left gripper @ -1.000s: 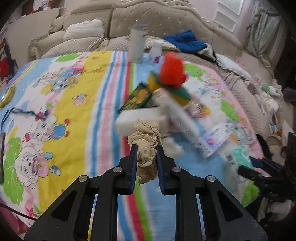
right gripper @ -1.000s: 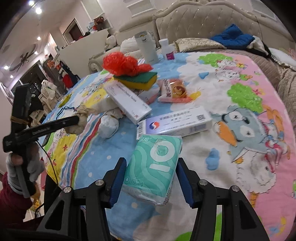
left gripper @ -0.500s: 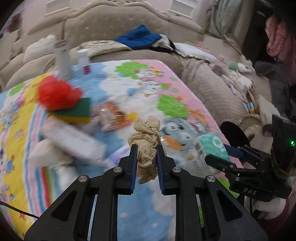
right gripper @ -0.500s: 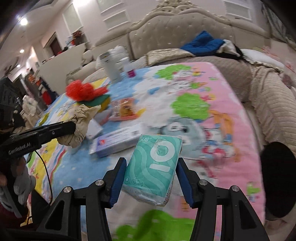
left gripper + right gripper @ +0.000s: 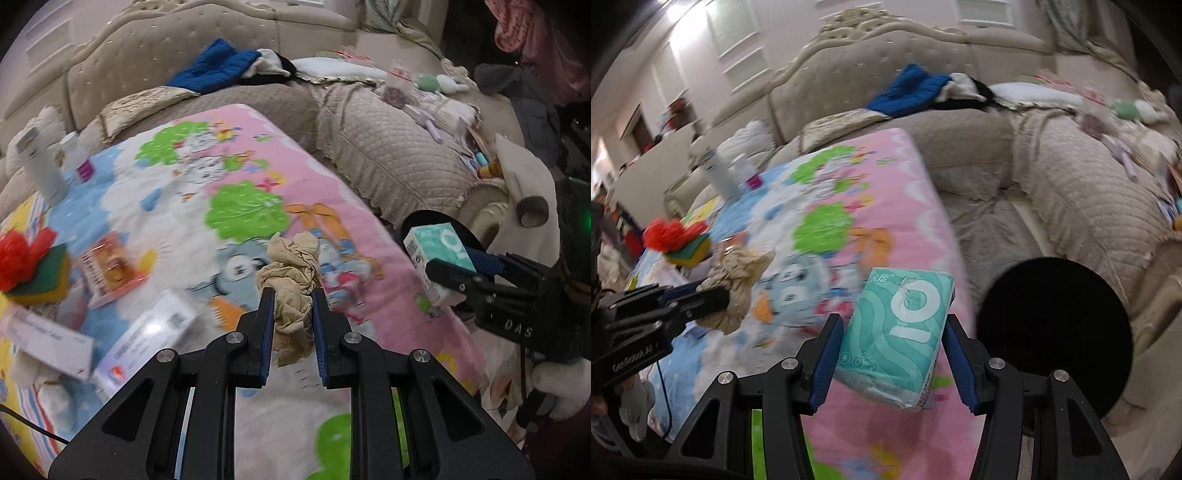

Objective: Collect trash
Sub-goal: 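Carry both items over the black bin and open both tools to drop them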

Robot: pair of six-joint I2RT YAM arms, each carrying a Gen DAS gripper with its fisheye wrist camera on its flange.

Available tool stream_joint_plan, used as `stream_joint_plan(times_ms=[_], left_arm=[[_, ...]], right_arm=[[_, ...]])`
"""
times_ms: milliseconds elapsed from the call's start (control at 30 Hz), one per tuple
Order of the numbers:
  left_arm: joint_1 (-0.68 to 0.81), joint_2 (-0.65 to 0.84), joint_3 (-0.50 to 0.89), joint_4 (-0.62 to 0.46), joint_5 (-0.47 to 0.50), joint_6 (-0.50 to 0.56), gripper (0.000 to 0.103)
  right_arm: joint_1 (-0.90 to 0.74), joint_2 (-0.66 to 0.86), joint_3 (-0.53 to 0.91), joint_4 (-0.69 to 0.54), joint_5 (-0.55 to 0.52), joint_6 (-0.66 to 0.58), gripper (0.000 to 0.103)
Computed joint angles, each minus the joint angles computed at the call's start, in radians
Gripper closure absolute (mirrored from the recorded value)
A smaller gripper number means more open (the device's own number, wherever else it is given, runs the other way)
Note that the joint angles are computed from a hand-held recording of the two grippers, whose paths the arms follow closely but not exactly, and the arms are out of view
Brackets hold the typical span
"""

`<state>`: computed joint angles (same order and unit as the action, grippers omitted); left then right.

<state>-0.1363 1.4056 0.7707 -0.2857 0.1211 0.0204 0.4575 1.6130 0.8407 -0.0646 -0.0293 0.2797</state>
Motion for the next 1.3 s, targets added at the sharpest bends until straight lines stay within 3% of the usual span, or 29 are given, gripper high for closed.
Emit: stream_joint_plan(times_ms=[467, 667, 733, 800, 867, 900, 933, 1067, 1300], left_arm=[[-0.205, 0.225, 0.175, 0.049, 0.062, -0.126, 0.086], [-0.239, 0.287, 0.216, 0.13, 0.18, -0.186, 0.085], [-0.242, 0.321, 0.242, 0.148, 0.252, -0.199, 0.082], [-0.24, 0.344, 0.261, 0.14, 0.279, -0.218, 0.061], [-0.233, 0.35, 0.259, 0.149, 0.292, -0.25, 0.054], [-0.226, 0.349, 0.254, 0.151, 0.296, -0.256, 0.054], [-0.217, 0.346, 0.251, 0.143, 0.295, -0.255, 0.054], [-0.194, 0.322, 0.233, 0.117, 0.246, -0.242, 0.054], [-0.158, 0.231, 0.142, 0.098, 0.068, -0.191, 0.054]], right_arm=[[-0.304, 0.004, -0.079, 0.033, -0.08, -0.072, 0.05], [-0.353, 0.031, -0.081, 0.062, -0.085, -0.066, 0.05], [-0.364, 0.033, -0.082, 0.068, -0.075, -0.063, 0.049], [-0.368, 0.037, -0.081, 0.071, -0.067, -0.058, 0.048], [-0.378, 0.038, -0.085, 0.077, -0.073, -0.056, 0.047], [-0.384, 0.038, -0.087, 0.076, -0.077, -0.055, 0.037], [-0.387, 0.037, -0.089, 0.078, -0.079, -0.054, 0.027], [-0.377, 0.043, -0.097, 0.084, -0.081, -0.053, 0.027], [-0.294, 0.042, -0.098, 0.093, -0.056, -0.035, 0.027]])
